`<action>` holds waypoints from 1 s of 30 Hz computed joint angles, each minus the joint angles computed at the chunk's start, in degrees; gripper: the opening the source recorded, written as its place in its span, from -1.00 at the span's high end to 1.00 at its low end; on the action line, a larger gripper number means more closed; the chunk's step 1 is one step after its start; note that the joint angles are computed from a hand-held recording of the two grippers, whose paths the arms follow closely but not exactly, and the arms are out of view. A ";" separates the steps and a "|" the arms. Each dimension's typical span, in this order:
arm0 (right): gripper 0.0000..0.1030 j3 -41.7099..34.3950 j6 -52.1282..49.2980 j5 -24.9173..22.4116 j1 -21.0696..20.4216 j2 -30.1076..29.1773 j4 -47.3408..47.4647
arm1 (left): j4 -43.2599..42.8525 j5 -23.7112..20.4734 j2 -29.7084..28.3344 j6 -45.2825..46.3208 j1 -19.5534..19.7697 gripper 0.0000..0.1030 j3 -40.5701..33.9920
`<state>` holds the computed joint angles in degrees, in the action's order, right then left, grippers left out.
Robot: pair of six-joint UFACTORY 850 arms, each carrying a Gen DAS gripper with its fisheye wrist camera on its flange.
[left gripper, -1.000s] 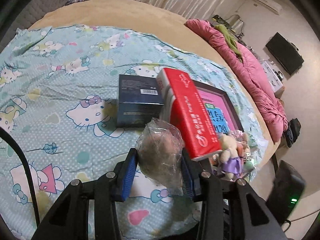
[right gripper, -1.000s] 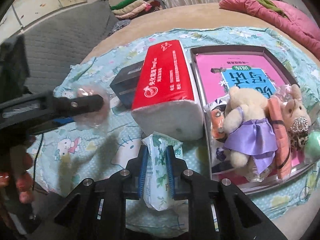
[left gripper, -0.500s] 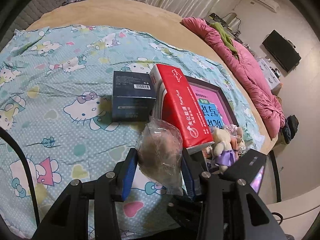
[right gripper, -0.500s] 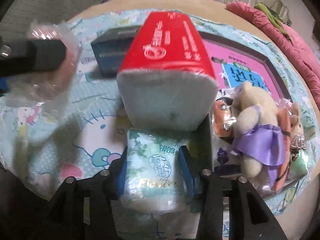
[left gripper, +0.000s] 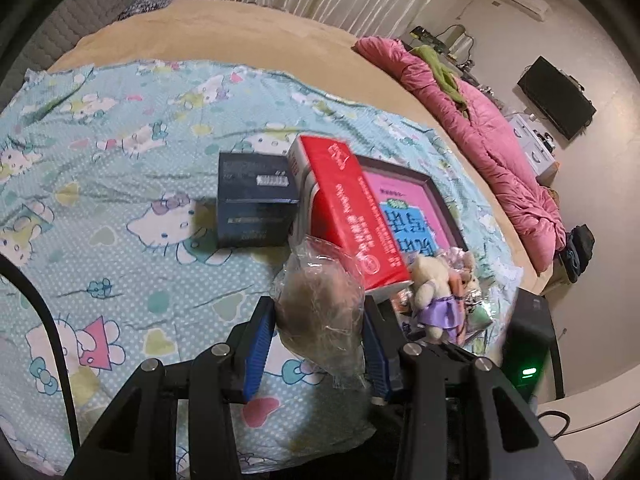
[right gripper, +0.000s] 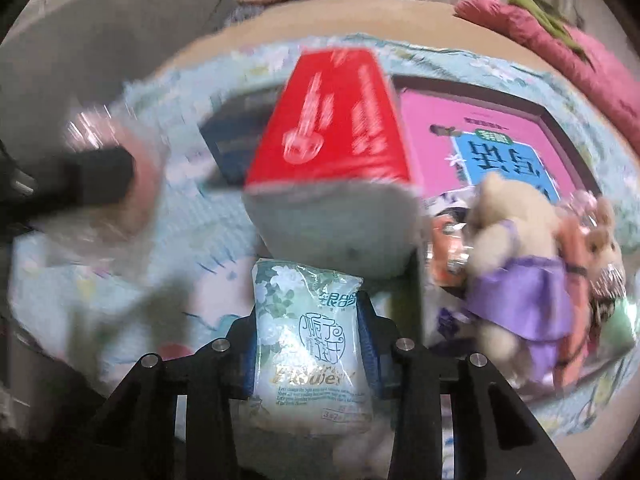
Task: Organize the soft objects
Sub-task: 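Lift and carry the clear bag and Flower pack over the pink book tray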
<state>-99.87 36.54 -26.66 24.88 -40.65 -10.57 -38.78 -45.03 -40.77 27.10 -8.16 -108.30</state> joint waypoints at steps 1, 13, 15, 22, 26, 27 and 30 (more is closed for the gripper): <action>0.21 1.11 0.28 0.96 -0.33 1.16 0.53 | -0.28 0.27 0.41 0.43 -0.10 0.16 0.17; 0.21 11.22 30.96 9.75 -2.19 14.02 -24.10 | 2.05 1.11 2.22 0.96 -3.47 0.16 -2.37; 0.21 12.34 33.54 9.16 -2.66 15.55 -27.47 | 2.73 0.95 2.07 0.74 -4.25 0.16 -3.16; 0.21 18.42 47.81 6.89 -4.95 21.25 -41.23 | 5.53 0.03 0.47 -0.10 -7.35 0.16 -6.52; 0.21 21.60 53.58 6.32 -6.63 23.64 -45.32 | 6.71 -0.85 -1.20 -0.67 -8.98 0.16 -9.20; 0.21 22.44 54.91 6.33 -7.02 24.24 -46.20 | 6.95 -0.99 -1.52 -0.80 -9.33 0.16 -9.65; 0.21 24.24 58.41 5.85 -7.85 25.50 -48.91 | 8.01 -1.86 -2.78 -1.47 -10.36 0.16 -11.58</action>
<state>-75.62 94.94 -20.81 17.03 -15.15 -59.47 -30.77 -46.89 -43.54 25.63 -18.52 -119.88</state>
